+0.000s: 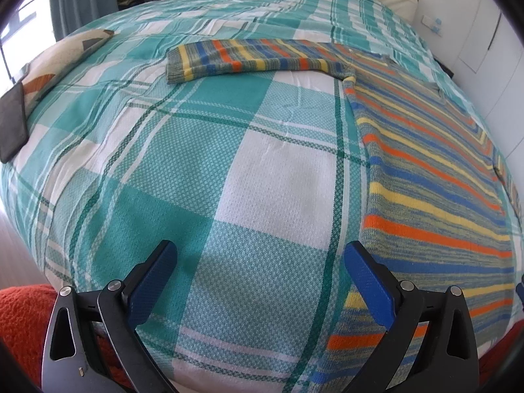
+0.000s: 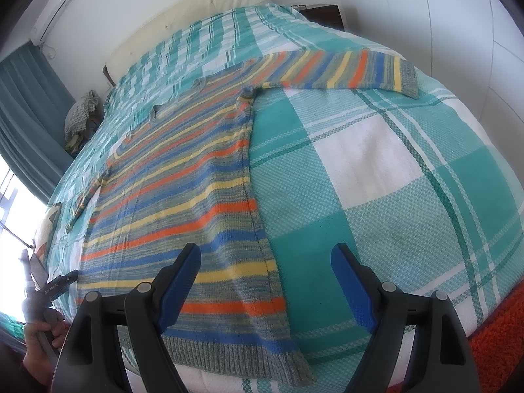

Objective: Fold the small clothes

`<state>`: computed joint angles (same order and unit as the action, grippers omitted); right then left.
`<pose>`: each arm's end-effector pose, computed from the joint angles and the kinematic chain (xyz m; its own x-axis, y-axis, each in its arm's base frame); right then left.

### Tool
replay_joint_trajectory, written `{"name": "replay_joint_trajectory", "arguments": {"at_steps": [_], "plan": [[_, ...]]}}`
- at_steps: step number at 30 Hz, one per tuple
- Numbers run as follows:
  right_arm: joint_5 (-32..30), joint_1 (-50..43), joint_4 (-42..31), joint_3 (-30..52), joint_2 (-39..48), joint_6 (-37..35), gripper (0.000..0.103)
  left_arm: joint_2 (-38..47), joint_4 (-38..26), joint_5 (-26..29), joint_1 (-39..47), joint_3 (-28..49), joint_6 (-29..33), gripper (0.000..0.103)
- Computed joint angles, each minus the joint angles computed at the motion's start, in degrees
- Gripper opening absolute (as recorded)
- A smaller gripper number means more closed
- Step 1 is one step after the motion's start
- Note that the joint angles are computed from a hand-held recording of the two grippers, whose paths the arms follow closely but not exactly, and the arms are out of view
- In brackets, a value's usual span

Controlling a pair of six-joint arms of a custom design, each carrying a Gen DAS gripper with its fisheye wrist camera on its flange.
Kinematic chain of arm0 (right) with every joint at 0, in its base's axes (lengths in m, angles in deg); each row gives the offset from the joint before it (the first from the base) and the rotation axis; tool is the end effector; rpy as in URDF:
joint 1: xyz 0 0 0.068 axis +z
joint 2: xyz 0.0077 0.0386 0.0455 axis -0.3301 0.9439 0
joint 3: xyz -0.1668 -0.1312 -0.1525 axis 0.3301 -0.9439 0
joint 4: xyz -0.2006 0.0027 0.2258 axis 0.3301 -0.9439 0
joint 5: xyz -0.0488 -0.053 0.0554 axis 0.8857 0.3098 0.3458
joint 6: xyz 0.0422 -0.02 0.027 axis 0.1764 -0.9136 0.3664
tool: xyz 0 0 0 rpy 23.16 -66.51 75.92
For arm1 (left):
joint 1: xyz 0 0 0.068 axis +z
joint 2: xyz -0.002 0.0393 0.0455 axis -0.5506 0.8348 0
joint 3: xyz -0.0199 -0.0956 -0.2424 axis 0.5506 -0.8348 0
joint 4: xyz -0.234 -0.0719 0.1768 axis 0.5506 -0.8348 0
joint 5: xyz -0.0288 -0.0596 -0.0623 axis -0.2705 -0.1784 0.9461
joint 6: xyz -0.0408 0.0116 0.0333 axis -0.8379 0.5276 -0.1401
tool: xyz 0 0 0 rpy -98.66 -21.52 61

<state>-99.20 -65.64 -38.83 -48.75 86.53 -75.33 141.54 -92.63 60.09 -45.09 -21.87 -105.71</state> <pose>0.1477 -0.1276 0.1833 -0.7236 0.4035 -0.5600 0.2518 0.9097 0.3302 0.2537 -0.0497 0.1521 -0.8277 -0.1820 -0.5308 -0.1332 0.9826 -0.1292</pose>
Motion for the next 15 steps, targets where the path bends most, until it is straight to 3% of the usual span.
{"name": "replay_joint_trajectory", "arguments": {"at_steps": [6, 10, 12, 15], "plan": [[-9.30, -8.73, -1.01, 11.59, 11.36, -1.50, 0.081, -5.01, 0.88, -0.01, 2.49, -1.77, -1.63, 0.102], [-13.39, -15.10, 3.10, 28.55, 30.05, 4.78, 0.081, -4.75, 0.45, 0.33, 3.08, -1.52, -2.36, 0.102], [-12.01, -15.94, 3.82, 38.47, 40.18, 8.77, 0.081, -4.20, 0.34, 0.09, 2.94, -1.32, -2.72, 0.102], [-14.22, -15.50, -4.15, 54.30, 56.19, 8.43, 0.081, -2.61, 0.16, -0.51, 2.46, -0.88, -3.31, 0.102]]}}
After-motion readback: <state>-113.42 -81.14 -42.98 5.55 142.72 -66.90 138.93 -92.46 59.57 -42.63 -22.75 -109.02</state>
